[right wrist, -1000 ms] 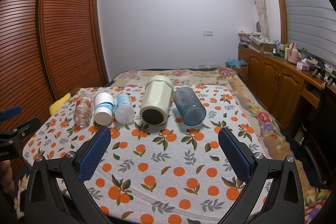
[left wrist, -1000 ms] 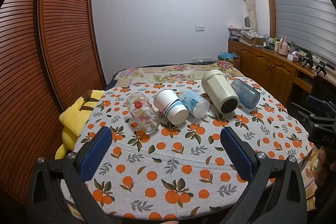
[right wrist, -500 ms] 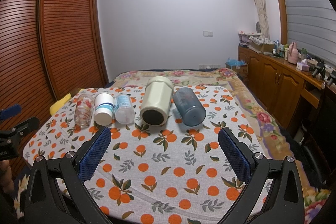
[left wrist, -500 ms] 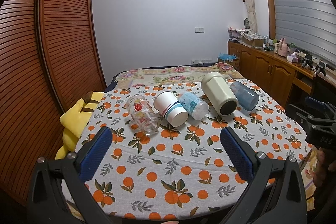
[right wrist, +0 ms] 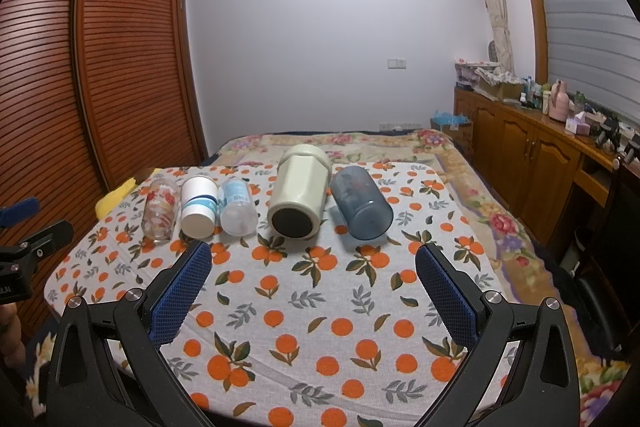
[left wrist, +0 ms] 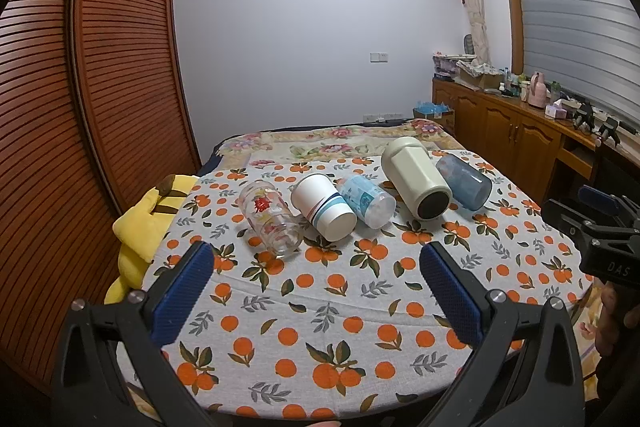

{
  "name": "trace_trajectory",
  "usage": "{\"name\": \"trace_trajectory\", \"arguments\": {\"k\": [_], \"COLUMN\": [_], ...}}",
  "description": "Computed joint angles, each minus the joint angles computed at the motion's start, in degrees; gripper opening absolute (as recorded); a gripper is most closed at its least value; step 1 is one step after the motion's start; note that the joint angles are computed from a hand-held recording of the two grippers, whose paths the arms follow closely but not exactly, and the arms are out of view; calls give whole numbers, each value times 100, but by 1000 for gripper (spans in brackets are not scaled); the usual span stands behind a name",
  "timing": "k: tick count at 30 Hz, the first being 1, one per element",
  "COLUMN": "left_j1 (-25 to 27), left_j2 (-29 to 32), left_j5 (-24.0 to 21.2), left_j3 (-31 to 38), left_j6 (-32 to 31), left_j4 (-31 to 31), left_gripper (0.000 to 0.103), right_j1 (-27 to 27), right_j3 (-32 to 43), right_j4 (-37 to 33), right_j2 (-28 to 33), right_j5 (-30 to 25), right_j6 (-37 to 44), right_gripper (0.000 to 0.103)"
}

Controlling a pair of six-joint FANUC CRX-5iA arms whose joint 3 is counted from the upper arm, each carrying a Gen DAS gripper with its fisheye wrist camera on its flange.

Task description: Flip cup upright

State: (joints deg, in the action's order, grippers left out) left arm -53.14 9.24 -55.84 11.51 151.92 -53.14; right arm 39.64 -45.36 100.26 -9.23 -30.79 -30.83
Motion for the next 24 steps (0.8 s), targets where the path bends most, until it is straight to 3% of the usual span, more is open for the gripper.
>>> {"name": "trace_trajectory", "arguments": {"k": [9, 15, 20, 24], "left_j1": [210, 466, 715, 889], "left_j2": [128, 276, 471, 663], "left_j5": [221, 508, 834, 970], "left_j3": [-8, 76, 250, 452], "left_j6": [-270, -592, -977, -1329], "left_j4": [265, 525, 818, 1074], "left_gripper": [103, 103, 103, 103], "right_j1": [-142, -606, -951, -958], "right_j3": [52, 294, 655, 1006], "right_j4": [-53, 149, -7, -828], "right_j2": [99, 349, 665, 951], "right_j5": [202, 816, 1350, 1523], "right_j6": [64, 197, 679, 1663], "right_gripper": [103, 103, 103, 98]}}
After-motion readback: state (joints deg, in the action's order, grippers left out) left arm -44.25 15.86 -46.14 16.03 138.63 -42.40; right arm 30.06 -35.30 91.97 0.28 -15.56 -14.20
